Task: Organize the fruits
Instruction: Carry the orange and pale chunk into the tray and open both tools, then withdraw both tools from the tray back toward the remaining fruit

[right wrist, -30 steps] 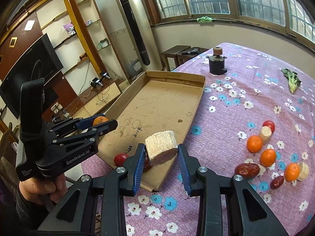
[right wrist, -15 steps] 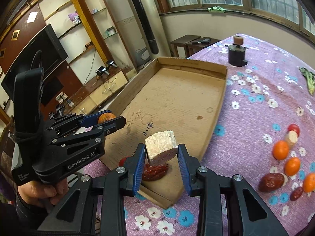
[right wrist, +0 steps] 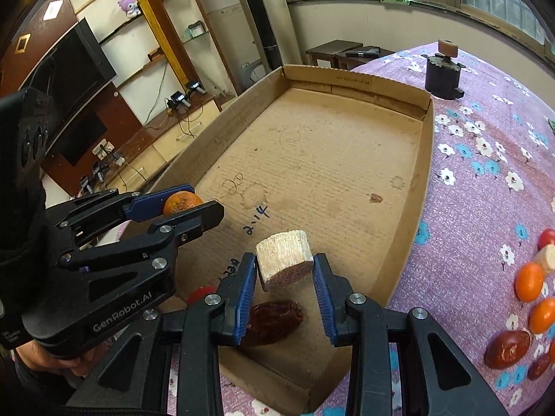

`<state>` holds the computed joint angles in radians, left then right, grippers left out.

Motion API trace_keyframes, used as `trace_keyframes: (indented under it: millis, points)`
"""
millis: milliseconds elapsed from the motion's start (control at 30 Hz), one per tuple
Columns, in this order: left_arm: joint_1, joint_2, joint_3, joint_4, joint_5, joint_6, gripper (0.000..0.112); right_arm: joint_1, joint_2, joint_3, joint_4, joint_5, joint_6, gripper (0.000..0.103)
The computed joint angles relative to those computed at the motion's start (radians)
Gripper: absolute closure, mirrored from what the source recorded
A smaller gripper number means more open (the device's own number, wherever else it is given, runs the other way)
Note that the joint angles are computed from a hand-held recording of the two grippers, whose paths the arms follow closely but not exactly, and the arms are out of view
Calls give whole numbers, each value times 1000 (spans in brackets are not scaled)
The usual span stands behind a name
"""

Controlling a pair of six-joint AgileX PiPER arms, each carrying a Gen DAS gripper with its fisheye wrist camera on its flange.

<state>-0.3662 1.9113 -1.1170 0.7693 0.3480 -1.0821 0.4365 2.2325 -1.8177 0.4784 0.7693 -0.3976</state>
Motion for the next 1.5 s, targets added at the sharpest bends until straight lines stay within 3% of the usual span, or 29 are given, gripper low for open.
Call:
trace_keyframes:
  millis: [267, 333, 433, 567, 1000, 1500]
  points:
    - [13, 45, -15, -100, -3, 86, 82, 5, 68, -80, -28, 41, 16, 68]
    - [5, 43, -13, -70, 10, 55, 81, 12, 70, -83, -44, 39, 23, 68]
    - [6, 38, -11, -74, 21, 50, 72, 9, 65, -76, -31, 41, 19, 67]
    - [-4, 0, 11, 14, 42, -47, 51, -1, 40, -41, -13, 36, 5, 59]
    - [-76, -73, 22, 107, 95, -139, 51, -68, -202, 250, 86, -71, -109, 59]
    - [-205, -71, -55, 58, 153, -88, 51, -239, -413, 519, 156, -150, -201, 59]
